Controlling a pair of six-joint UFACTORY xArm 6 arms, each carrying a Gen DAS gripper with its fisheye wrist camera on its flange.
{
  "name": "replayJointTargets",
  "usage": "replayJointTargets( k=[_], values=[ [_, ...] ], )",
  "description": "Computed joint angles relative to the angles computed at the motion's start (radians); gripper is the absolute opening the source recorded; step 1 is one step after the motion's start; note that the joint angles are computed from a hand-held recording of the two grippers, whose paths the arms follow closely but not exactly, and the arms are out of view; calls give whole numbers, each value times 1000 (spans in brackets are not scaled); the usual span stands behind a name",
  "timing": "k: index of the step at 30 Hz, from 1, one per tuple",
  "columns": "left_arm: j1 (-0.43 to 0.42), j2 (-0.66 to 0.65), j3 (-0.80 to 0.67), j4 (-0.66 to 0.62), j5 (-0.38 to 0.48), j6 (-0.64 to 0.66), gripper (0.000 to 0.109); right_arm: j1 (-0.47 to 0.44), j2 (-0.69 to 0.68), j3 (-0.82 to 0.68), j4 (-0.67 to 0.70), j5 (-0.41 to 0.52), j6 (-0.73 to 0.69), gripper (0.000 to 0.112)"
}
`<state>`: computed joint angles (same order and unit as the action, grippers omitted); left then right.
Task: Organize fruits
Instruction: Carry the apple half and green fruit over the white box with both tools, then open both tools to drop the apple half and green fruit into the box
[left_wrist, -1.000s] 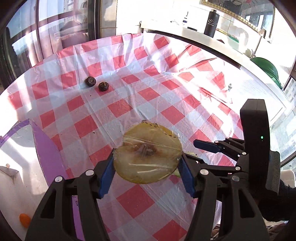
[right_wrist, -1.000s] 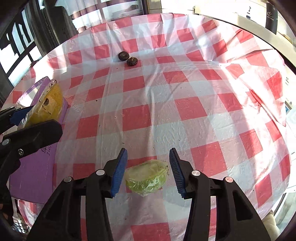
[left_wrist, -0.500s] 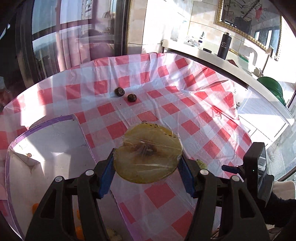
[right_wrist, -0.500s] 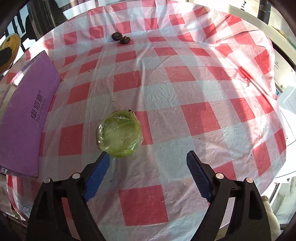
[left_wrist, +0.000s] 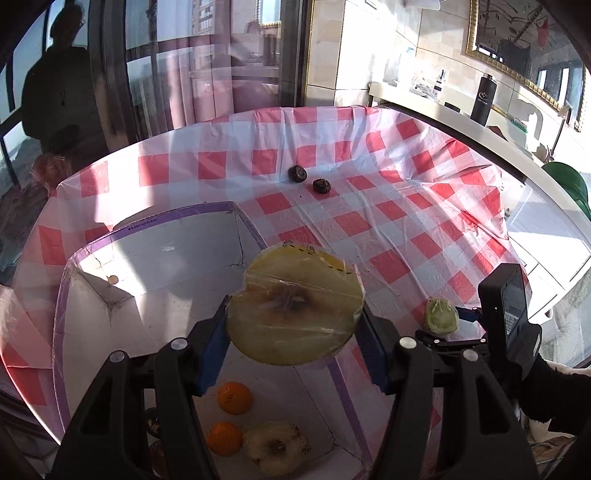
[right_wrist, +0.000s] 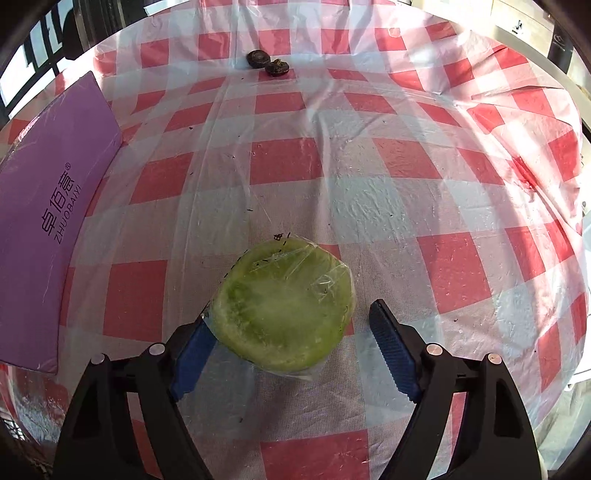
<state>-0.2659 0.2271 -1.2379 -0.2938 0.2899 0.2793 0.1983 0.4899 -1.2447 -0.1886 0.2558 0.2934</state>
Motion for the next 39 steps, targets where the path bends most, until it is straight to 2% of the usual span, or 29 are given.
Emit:
replayJointTargets(
  k=[2,9,13,16,19,23,27,32,39],
  values=[
    [15,-13,18,14,-5,-15,62,4,6,-19,-28,19,26,60],
    [67,-41,64,55,-1,-84,62,29,-55,57,34,-23,14,59],
    [88,-38,75,89,18,-131,62,57,-105,84,98,-67,-39,59],
    [100,-31,78,122,35,-171,62,91,-130,77,207,-90,-146,59],
    [110,-26,82,176,44,-216,62,136,-142,46,375,-100,-315,59],
    [129,-24,88,270,54,-305,62,201,-143,-31,639,-78,-587,59],
    [159,-23,93,335,68,-384,62,257,-125,-127,797,-25,-790,59],
    [196,-20,97,443,80,-502,62,305,-75,-229,817,66,-901,60],
    [235,-7,95,531,88,-604,62,348,16,-336,594,220,-856,59]
  ],
)
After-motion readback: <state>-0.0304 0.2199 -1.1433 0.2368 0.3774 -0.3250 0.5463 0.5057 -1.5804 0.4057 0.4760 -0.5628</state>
